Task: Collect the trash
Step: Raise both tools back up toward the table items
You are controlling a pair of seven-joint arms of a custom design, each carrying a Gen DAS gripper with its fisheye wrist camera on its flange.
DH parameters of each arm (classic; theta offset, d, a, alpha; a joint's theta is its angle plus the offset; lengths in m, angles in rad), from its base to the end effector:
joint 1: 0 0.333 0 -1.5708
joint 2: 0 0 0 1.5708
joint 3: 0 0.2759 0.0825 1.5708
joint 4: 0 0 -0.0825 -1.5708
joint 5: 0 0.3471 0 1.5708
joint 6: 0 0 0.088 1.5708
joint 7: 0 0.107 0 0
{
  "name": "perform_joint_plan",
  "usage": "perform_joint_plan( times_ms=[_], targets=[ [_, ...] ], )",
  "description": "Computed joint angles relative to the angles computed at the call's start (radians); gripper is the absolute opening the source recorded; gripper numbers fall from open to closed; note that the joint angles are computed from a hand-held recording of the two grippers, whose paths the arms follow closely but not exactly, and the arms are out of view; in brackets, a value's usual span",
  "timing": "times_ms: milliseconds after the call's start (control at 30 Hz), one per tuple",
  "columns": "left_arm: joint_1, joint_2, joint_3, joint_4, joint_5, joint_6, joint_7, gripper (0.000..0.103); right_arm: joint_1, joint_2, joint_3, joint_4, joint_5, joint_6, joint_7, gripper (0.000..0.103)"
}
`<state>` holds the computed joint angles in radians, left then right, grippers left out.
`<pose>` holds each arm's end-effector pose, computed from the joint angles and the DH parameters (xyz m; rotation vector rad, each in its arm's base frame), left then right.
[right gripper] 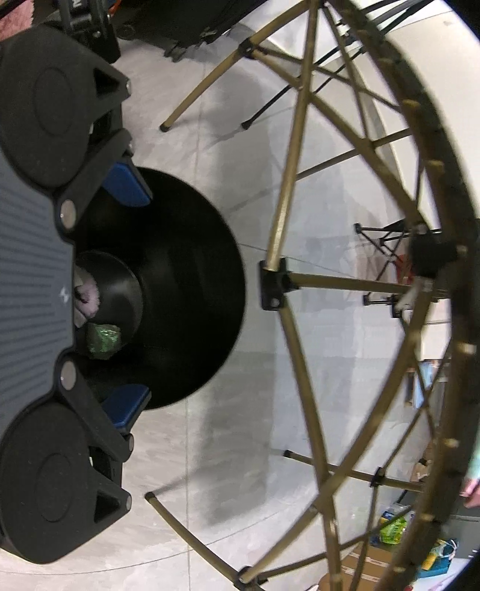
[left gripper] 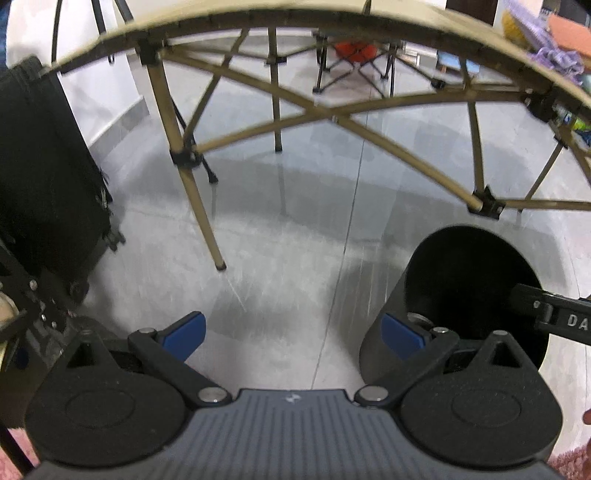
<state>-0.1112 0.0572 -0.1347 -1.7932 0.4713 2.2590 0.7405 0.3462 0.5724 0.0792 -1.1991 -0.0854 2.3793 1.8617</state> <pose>0.5644 -0.1275 0.5270 -2.1516 1.4902 -0.3881 0.6521 0.2771 0.4952 -1.9548 1.6787 -0.3820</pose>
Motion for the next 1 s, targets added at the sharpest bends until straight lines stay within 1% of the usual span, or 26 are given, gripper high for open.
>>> perform_joint_plan(
  times_ms=[200,433,533,700,767,867,1000],
  targets=[
    [-0.018,-0.009,-0.008,0.013,0.129,0.012,-0.064,0.103,-0.022,-0.068,0.005,-0.073,0.01,0.095,-0.011,0.103],
    [-0.03,-0.001,-0.016,0.059,0.179,0.051,-0.093,0.103,-0.054,-0.129,0.015,-0.127,0.032,0.217,-0.061,0.103],
    [-0.041,0.02,-0.014,0.099,0.206,0.058,-0.103,0.103,-0.064,-0.16,0.014,-0.163,0.028,0.297,-0.085,0.103],
    [-0.065,0.058,-0.005,0.168,0.245,0.068,-0.111,0.103,-0.071,-0.189,0.0,-0.199,-0.018,0.444,-0.114,0.103],
    [-0.075,0.077,0.001,0.203,0.256,0.069,-0.108,0.103,-0.084,-0.189,0.005,-0.197,-0.015,0.481,-0.125,0.103],
    [-0.091,0.103,0.011,0.248,0.271,0.072,-0.109,0.103,-0.103,-0.17,0.012,-0.166,-0.004,0.515,-0.141,0.103],
    [-0.11,0.141,0.027,0.315,0.285,0.079,-0.104,0.103,-0.117,-0.127,0.019,-0.1,-0.002,0.526,-0.163,0.103]
  ],
)
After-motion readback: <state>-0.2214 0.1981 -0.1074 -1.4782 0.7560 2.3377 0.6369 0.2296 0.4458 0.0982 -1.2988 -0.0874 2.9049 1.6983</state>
